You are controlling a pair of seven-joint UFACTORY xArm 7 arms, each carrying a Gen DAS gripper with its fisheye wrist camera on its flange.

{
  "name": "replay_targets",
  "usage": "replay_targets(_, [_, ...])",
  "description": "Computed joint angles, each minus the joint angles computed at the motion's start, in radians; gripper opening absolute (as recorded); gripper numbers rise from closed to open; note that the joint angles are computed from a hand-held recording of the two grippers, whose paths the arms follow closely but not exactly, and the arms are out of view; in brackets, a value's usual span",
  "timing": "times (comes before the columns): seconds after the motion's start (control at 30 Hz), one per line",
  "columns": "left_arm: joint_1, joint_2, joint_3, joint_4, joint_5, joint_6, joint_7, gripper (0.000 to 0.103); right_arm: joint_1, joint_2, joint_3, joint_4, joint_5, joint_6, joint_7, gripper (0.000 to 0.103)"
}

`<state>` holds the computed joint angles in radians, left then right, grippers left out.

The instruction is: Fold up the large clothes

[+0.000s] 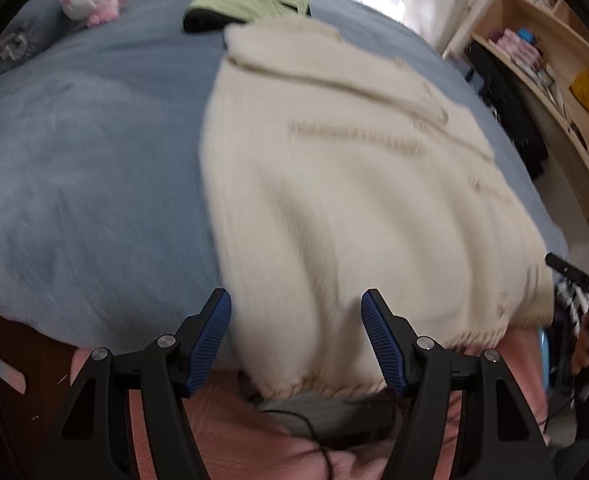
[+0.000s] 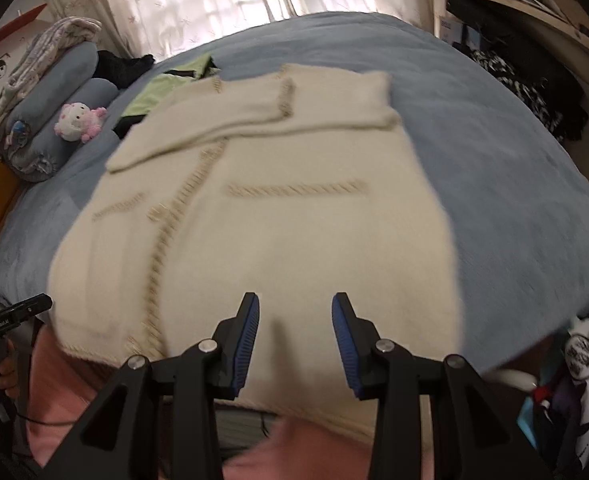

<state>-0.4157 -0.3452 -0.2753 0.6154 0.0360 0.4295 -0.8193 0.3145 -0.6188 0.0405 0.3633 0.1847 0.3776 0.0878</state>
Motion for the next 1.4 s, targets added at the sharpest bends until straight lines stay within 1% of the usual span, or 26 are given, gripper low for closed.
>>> replay_targets(0.03, [-0.003, 0.000, 0.001, -0.014, -0.007, -0.014, -0.003, 0.066, -0.005, -0.021, -0.016, -0.018, -0.002, 0.009, -0.013, 0.038])
replay_targets(0.1, [-0.039, -0.019, 0.036, -0.060, -0.073, -0.077, 0.021, 0.066, -0.020, -0.079, -0.051, -0.063, -0.006, 0.017, -0.053, 0.038])
replay_targets(0.2, [-0.088, -0.048, 0.088, -0.117, -0.171, -0.139, 0.069, 0.066, -0.060, -0.137, -0.066, -0.110, -0.023, 0.032, -0.081, 0.038])
replay_targets(0.23, [-0.099, -0.056, 0.101, -0.134, -0.196, -0.152, 0.082, 0.066, -0.077, -0.147, -0.072, -0.122, -0.029, 0.044, -0.089, 0.038])
replay_targets(0.3, [-0.110, -0.054, 0.106, -0.147, -0.226, -0.167, 0.096, 0.066, -0.095, -0.152, -0.084, -0.139, -0.026, 0.048, -0.101, 0.038])
replay_targets(0.4, [-0.133, -0.057, 0.125, -0.161, -0.263, -0.172, 0.135, 0.066, -0.122, -0.137, -0.094, -0.151, -0.019, 0.047, -0.104, 0.038])
replay_targets(0.53, [-0.163, -0.055, 0.138, -0.166, -0.300, -0.171, 0.198, 0.066, -0.099, -0.110, -0.158, -0.155, 0.042, 0.028, -0.144, 0.038])
replay_targets(0.57, [-0.173, -0.052, 0.144, -0.166, -0.314, -0.171, 0.216, 0.066, -0.094, -0.108, -0.162, -0.156, 0.054, 0.028, -0.151, 0.038])
replay_targets(0.67, [-0.182, -0.032, 0.153, -0.158, -0.345, -0.171, 0.256, 0.066, -0.035, -0.082, -0.207, -0.147, 0.112, 0.017, -0.221, 0.038])
replay_targets(0.73, [-0.186, -0.026, 0.157, -0.161, -0.368, -0.176, 0.278, 0.066, -0.016, -0.048, -0.199, -0.137, 0.133, 0.001, -0.249, 0.038])
replay_targets(0.8, [-0.184, -0.024, 0.155, -0.163, -0.382, -0.179, 0.291, 0.066, -0.024, -0.022, -0.173, -0.131, 0.135, -0.012, -0.253, 0.038])
replay_targets(0.83, [-0.186, -0.020, 0.157, -0.163, -0.390, -0.182, 0.300, 0.066, -0.015, -0.012, -0.177, -0.126, 0.145, -0.015, -0.263, 0.040])
replay_targets(0.93, [-0.179, 0.004, 0.147, -0.145, -0.399, -0.184, 0.307, 0.066, 0.000, 0.010, -0.193, -0.113, 0.177, -0.015, -0.294, 0.040])
replay_targets(1.03, [-0.170, 0.028, 0.139, -0.126, -0.401, -0.180, 0.317, 0.066, 0.003, 0.027, -0.191, -0.108, 0.201, -0.025, -0.314, 0.040])
replay_targets(1.1, [-0.149, 0.046, 0.116, -0.110, -0.381, -0.178, 0.299, 0.066, -0.003, 0.026, -0.179, -0.113, 0.205, -0.032, -0.318, 0.038])
replay_targets(1.13, [-0.127, 0.049, 0.095, -0.104, -0.352, -0.170, 0.275, 0.064, -0.003, 0.022, -0.175, -0.118, 0.206, -0.039, -0.321, 0.035])
replay_targets(1.17, [-0.120, 0.048, 0.086, -0.101, -0.338, -0.166, 0.265, 0.052, -0.005, 0.017, -0.171, -0.122, 0.206, -0.044, -0.322, 0.028])
replay_targets(1.2, [-0.126, 0.048, 0.088, -0.098, -0.339, -0.165, 0.269, 0.039, -0.009, 0.012, -0.162, -0.125, 0.201, -0.043, -0.318, 0.024])
replay_targets(1.23, [-0.122, 0.041, 0.084, -0.095, -0.330, -0.154, 0.262, 0.036, -0.008, 0.003, -0.161, -0.127, 0.199, -0.040, -0.320, 0.018])
replay_targets(1.27, [-0.116, 0.033, 0.079, -0.096, -0.318, -0.144, 0.254, 0.017, -0.009, -0.008, -0.158, -0.131, 0.196, -0.035, -0.319, 0.015])
replay_targets(1.3, [-0.086, 0.017, 0.059, -0.092, -0.279, -0.103, 0.230, 0.010, -0.010, -0.022, -0.156, -0.133, 0.190, -0.029, -0.321, 0.014])
replay_targets(1.37, [-0.115, -0.003, 0.091, -0.100, -0.305, -0.097, 0.254, 0.010, -0.013, -0.041, -0.156, -0.137, 0.178, -0.021, -0.330, 0.014])
replay_targets(1.4, [-0.115, -0.015, 0.095, -0.105, -0.307, -0.089, 0.260, 0.010, -0.012, -0.047, -0.161, -0.138, 0.176, -0.016, -0.336, 0.014])
